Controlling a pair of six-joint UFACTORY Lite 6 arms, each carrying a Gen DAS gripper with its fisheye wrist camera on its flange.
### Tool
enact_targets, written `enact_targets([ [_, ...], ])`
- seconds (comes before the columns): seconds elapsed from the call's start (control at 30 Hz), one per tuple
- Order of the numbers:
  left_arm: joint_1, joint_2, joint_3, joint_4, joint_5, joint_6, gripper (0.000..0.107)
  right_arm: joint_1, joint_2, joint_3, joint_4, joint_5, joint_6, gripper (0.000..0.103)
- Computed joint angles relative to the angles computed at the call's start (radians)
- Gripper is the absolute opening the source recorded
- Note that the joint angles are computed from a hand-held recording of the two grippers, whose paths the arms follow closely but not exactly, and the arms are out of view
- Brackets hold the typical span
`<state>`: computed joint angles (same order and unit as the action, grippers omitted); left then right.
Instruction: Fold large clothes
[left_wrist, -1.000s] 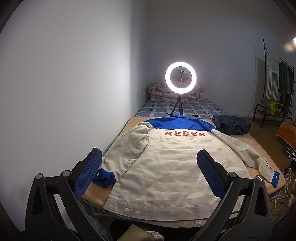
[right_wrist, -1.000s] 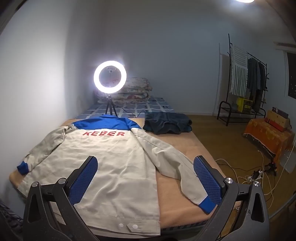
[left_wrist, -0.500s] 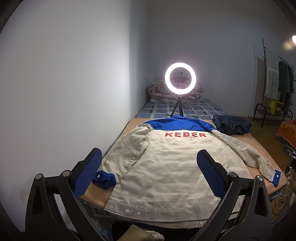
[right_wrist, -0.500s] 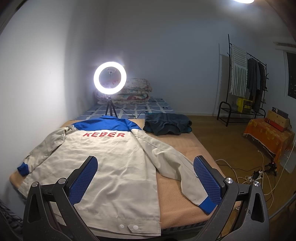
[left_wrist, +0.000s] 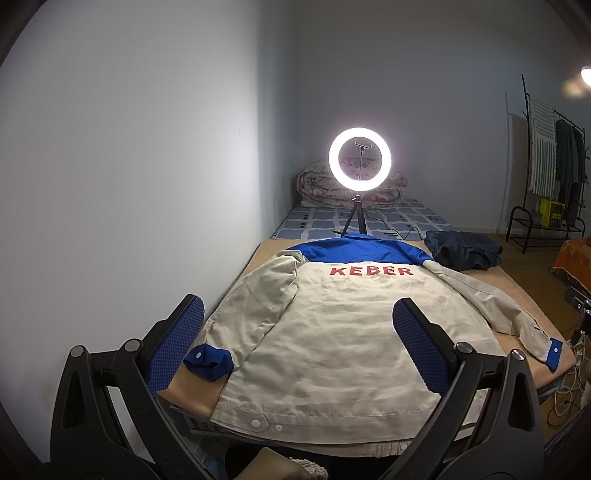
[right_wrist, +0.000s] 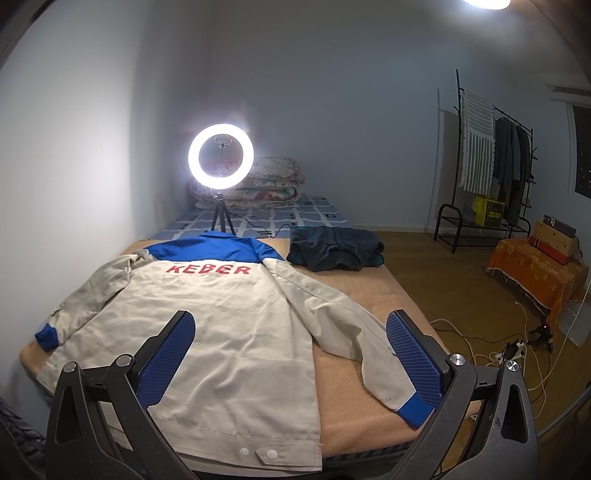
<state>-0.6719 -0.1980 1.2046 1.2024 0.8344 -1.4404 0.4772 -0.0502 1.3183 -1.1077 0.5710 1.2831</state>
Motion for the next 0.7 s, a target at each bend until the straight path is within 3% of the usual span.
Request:
enact_targets([
  [0.7, -0.018, -0.006, -0.017, 0.019, 0.014, -0.023, 0.103, 0.007, 0.039, 0.049, 0.007, 0.002, -0.015, 0.103],
])
